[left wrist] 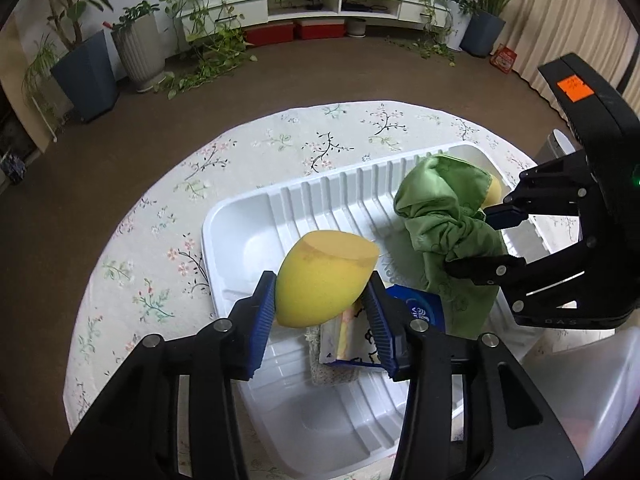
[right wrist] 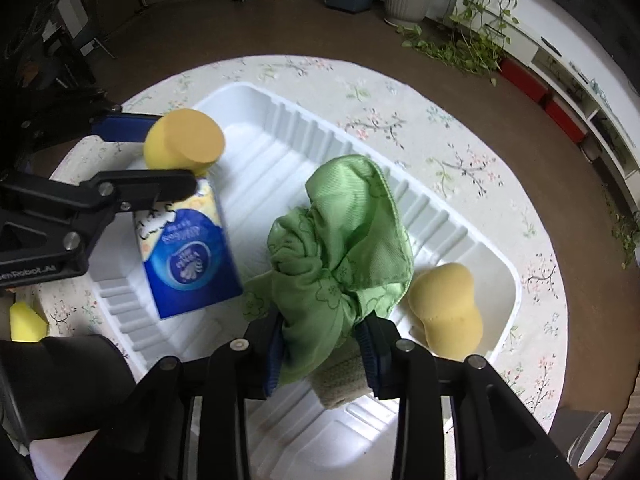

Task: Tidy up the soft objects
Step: 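Carry the sponge and cloth to the white tray and open both tools, then withdraw both tools from the tray back to the yellow sponges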

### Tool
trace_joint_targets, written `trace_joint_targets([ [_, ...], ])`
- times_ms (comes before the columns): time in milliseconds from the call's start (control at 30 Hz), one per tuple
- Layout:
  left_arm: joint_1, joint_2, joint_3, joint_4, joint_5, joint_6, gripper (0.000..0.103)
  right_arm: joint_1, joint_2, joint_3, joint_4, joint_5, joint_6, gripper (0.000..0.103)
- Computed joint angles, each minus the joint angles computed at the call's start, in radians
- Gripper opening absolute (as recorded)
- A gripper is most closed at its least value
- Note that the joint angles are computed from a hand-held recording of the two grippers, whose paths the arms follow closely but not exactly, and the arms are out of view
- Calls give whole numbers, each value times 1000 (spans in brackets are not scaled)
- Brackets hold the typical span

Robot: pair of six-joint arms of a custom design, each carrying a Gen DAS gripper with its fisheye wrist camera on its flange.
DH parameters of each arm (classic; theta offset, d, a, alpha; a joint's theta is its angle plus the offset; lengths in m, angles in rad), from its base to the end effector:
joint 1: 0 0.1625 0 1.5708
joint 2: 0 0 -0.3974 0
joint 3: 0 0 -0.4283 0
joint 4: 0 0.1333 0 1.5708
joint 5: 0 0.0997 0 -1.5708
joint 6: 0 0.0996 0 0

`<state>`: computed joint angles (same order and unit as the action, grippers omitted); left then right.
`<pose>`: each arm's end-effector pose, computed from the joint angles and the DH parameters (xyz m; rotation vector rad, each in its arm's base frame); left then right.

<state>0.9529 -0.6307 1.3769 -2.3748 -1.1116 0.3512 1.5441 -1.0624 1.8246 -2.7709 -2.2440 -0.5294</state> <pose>-0.2841 -0.7061 0.0227 1.2367 2.3884 -0.1606 0.0544 -0.6282 0.1856 0.4104 -2.3395 0.2793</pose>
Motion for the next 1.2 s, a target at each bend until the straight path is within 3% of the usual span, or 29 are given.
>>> trace_joint_targets([
  [100,1,6,-7,14,-2,-12,49,-1,-1,-1,-1,2,12,43],
  [167,-1,6,0,4,8,-9,64,-1,0,-2,1,-1,16,51],
  [400,5,-9,13,2,-9,-30,71,9,-25,35,-53,-2,-4,59],
  [500,3,-27,29,-5,-17,-31,80,15,-49,62,-83,12,-7,67],
  [667,-3,-62,67,-38,-28,-36,103,23,-91,95,-118,41,-8,84],
  [800,-10,-87,83,-57,-21,-45,103,23,-139,124,-149,61,-11,103],
  [1200,-33,-277,244,-166,-47,-70,103,1,-414,328,-348,149,64,103],
])
